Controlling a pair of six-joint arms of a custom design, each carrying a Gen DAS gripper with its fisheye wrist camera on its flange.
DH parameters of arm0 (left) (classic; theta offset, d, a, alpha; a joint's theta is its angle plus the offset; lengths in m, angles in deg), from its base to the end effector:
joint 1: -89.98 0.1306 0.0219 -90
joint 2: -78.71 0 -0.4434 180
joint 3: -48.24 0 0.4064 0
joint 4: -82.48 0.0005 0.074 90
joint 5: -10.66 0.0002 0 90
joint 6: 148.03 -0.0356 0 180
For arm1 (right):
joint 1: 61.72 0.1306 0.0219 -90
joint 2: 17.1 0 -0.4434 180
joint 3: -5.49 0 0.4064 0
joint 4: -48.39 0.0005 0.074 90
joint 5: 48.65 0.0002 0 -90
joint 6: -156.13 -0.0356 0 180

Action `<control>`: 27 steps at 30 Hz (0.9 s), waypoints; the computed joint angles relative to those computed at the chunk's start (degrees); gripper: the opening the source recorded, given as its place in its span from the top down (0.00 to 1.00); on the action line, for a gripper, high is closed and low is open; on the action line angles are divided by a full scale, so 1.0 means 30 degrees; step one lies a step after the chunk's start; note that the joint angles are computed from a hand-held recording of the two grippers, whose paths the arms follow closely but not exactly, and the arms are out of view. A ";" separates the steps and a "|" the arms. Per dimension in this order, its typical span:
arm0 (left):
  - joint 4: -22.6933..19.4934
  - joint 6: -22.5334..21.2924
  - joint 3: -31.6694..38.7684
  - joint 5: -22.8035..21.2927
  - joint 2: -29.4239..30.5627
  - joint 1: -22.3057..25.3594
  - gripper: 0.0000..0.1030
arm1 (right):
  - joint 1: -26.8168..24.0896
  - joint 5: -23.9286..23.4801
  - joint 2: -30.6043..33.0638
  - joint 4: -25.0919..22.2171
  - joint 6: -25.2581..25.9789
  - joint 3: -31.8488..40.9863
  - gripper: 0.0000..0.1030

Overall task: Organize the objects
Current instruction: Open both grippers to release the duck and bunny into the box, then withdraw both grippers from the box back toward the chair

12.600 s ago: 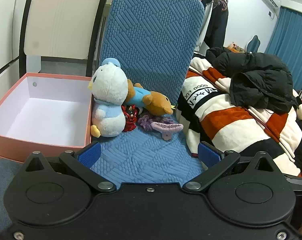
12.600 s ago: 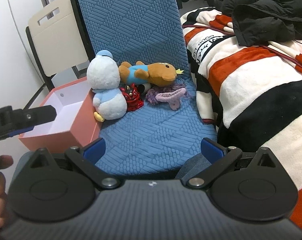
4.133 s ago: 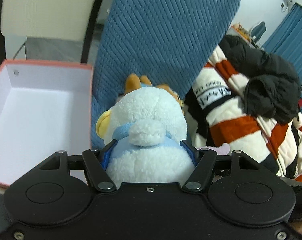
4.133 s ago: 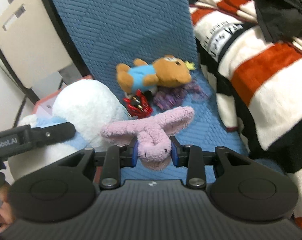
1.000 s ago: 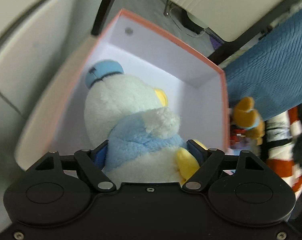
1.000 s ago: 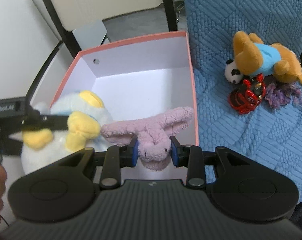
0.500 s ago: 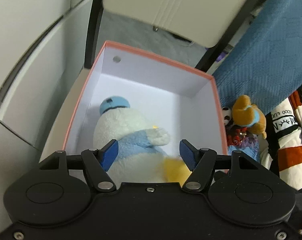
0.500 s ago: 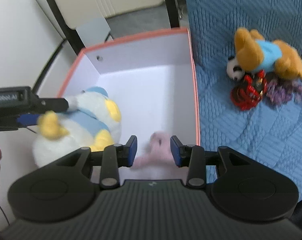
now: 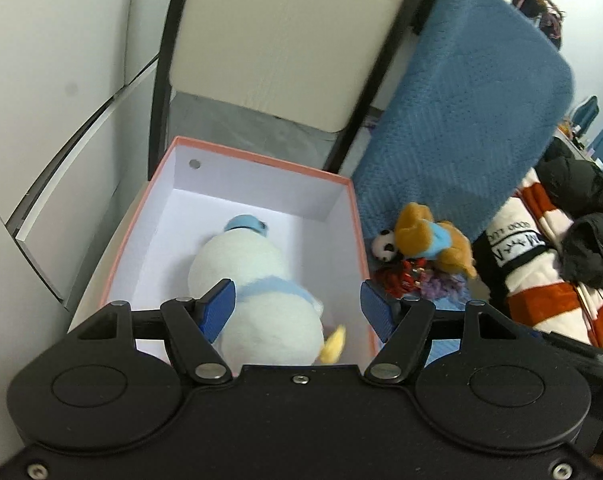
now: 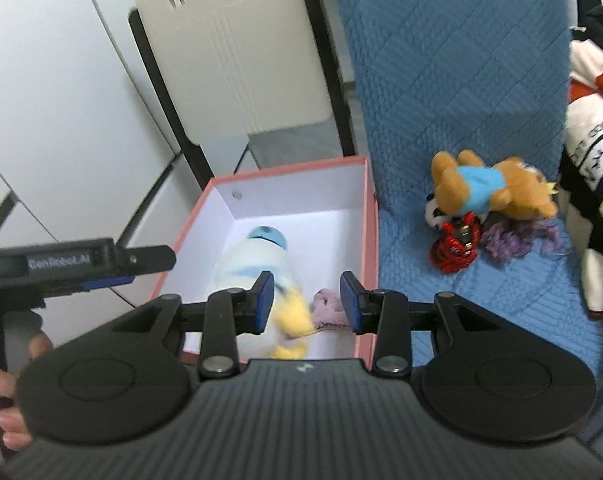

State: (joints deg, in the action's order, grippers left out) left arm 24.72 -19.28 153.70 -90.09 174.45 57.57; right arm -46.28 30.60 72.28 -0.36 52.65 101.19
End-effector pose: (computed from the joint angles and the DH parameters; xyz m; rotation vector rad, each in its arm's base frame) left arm 0.4588 -0.2840 0.5592 -0.2209 2.4101 -0.3546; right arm 0.4816 0.1394 0.5450 -0.1371 2.3383 0.4708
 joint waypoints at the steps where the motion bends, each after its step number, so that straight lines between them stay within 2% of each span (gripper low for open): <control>1: -0.0048 0.0075 0.0025 -0.0261 -0.0082 -0.0301 0.35 | -0.0146 -0.0069 -0.0329 0.0075 0.0053 -0.0229 0.62; 15: -0.0220 0.1126 0.0898 -0.3094 -0.0220 -0.4545 0.32 | -0.2791 -0.1091 -0.4319 0.0596 0.1364 -0.3028 0.62; 27: 0.0731 0.1865 0.0835 -0.4846 0.0379 -0.7140 0.21 | -0.5680 -0.2727 -0.6327 0.1347 0.2445 -0.5355 0.62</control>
